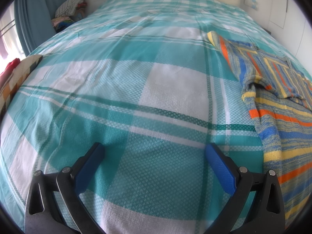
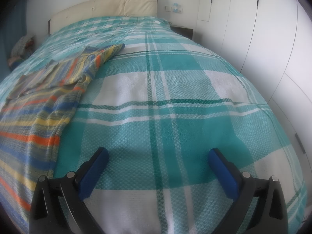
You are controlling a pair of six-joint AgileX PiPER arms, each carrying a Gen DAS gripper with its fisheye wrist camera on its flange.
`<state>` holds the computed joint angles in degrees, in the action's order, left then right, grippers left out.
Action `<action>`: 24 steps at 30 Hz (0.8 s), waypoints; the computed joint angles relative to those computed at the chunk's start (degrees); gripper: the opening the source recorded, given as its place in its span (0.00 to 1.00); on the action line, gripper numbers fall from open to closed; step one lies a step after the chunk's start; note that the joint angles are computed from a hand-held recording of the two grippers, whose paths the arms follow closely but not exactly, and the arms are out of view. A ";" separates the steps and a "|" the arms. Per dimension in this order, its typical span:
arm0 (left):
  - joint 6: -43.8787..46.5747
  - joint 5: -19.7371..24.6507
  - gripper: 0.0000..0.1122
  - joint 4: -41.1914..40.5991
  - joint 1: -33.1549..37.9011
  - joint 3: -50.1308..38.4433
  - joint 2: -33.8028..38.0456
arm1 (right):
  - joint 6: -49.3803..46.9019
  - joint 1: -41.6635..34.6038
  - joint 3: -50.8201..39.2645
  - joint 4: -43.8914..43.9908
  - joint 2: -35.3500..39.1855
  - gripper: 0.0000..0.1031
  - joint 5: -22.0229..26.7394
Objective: Fold small clothes
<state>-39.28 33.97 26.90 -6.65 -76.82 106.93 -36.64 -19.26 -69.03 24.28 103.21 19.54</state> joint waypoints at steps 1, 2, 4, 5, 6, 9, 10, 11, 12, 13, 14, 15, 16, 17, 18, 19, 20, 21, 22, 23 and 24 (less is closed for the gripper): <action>-0.02 0.02 0.91 0.00 -0.02 -0.01 0.00 | -0.02 -0.01 -0.02 0.01 0.01 0.98 0.02; 0.02 0.01 0.91 -0.02 0.00 -0.02 0.02 | -0.02 -0.01 -0.02 0.01 0.01 0.98 0.02; -0.12 -0.05 0.91 0.10 -0.03 0.05 0.00 | 0.02 0.00 0.00 -0.01 0.00 0.98 0.00; -0.18 -0.03 0.91 0.12 -0.08 0.05 -0.02 | 0.02 0.00 0.00 -0.01 0.00 0.98 0.00; -0.21 -0.11 0.91 0.11 -0.07 0.11 -0.04 | 0.14 0.02 0.02 -0.13 -0.01 0.98 -0.01; -0.02 -0.77 0.91 -0.38 0.13 0.47 -0.23 | 0.14 0.03 0.01 -0.14 -0.01 0.98 -0.05; 0.71 -1.25 0.91 -1.27 0.46 0.74 -0.53 | 0.07 0.01 -0.03 -0.06 0.02 0.98 0.00; 2.82 -1.34 0.91 -3.42 1.06 0.74 -0.93 | -0.13 -0.04 -0.08 0.16 0.05 0.98 0.10; 5.31 -0.21 0.91 -5.63 1.60 0.23 -1.40 | -0.38 -0.15 -0.15 0.41 0.07 0.98 0.31; 6.78 1.99 0.90 -6.64 1.84 -0.69 -1.85 | -0.71 -0.32 -0.41 0.80 0.19 0.99 0.77; 7.36 4.00 0.90 -6.63 2.08 -1.04 -3.34 | -1.84 -0.75 -0.86 2.00 0.33 0.99 1.73; 8.08 4.40 0.90 -6.57 2.54 -0.36 -5.80 | -3.80 -1.46 -1.46 4.05 0.46 0.99 3.19; 9.52 4.62 0.90 -6.75 3.09 0.40 -8.81 | -5.36 -2.04 -1.96 5.72 0.59 0.99 4.42; 12.04 5.52 0.90 -7.23 3.72 0.52 -11.89 | -8.20 -3.09 -2.74 8.69 0.77 0.99 6.58; 14.55 7.03 0.90 -7.38 4.16 -0.03 -14.29 | -10.77 -4.17 -3.48 11.54 0.91 0.99 8.87; 17.91 9.80 0.90 -6.27 4.54 -1.58 -17.34 | -12.25 -5.22 -4.53 13.45 1.10 0.99 11.46; 19.82 12.31 0.90 -3.60 4.42 -3.17 -19.75 | -12.78 -6.26 -6.17 14.04 1.36 0.99 14.81; 21.84 15.95 0.90 1.36 3.89 -5.68 -22.57 | -12.57 -6.78 -7.48 13.63 1.42 0.98 17.40; 23.21 19.29 0.91 6.46 2.95 -8.01 -24.45 | -12.39 -7.48 -9.45 12.57 1.13 0.98 21.17; 25.06 22.33 0.91 11.04 1.99 -10.27 -25.92 | -12.86 -7.81 -10.46 11.86 0.50 0.98 23.40; 27.85 25.27 0.91 14.37 1.05 -12.79 -26.88 | -13.62 -7.92 -11.20 10.94 -0.50 0.98 25.33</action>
<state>-11.43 59.24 41.27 -5.60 -89.61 80.05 -50.26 -27.18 -80.23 35.23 102.71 44.88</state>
